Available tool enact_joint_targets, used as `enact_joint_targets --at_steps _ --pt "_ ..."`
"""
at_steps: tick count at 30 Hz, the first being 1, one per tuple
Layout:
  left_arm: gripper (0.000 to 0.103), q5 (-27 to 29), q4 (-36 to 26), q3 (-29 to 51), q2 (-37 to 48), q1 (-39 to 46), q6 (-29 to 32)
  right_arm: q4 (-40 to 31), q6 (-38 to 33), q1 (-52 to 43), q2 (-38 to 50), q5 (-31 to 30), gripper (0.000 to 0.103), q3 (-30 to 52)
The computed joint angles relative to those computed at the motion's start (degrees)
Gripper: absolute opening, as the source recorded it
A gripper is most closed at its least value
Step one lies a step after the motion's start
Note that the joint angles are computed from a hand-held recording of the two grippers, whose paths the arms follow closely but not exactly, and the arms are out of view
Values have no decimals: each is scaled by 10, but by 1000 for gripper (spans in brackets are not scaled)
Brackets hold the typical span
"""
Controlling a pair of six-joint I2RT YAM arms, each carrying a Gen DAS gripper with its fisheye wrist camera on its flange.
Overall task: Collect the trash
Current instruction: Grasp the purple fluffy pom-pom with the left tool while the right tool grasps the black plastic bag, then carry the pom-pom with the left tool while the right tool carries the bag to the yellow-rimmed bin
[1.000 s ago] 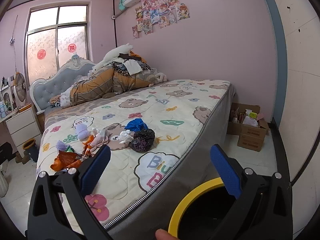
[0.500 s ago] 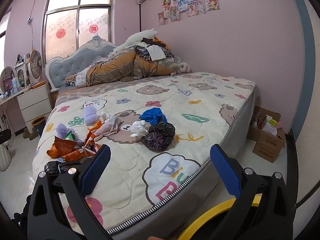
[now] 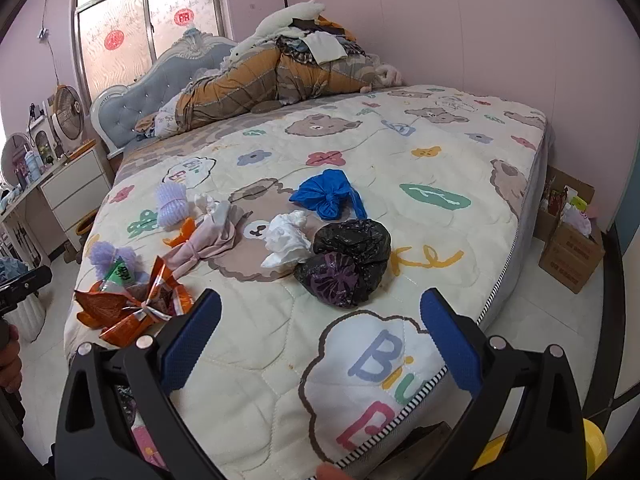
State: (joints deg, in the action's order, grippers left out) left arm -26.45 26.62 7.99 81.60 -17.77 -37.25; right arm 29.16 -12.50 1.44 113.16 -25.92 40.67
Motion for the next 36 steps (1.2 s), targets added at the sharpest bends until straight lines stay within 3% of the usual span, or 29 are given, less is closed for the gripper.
enact_joint_targets --at_steps 2,5,8,15,21,23,27,30,36 --pt "95 46 46 8 38 46 23 -18 6 11 27 20 96 37" --pt "95 69 76 31 85 76 44 -44 21 21 55 28 96 86" --pt "95 97 83 60 121 99 62 -84 37 27 92 41 96 152" --pt "95 107 79 130 219 121 99 -215 73 30 194 47 95 322" --pt "95 180 123 138 267 173 105 -234 65 41 225 53 92 358" --pt "90 191 128 148 282 174 109 -250 66 44 235 55 79 374" --pt "75 209 147 157 301 165 120 -262 68 48 248 56 70 387" --pt "61 247 162 163 316 170 124 -267 70 49 254 57 53 391" --pt "47 247 217 149 332 157 124 -262 85 41 252 38 45 385"
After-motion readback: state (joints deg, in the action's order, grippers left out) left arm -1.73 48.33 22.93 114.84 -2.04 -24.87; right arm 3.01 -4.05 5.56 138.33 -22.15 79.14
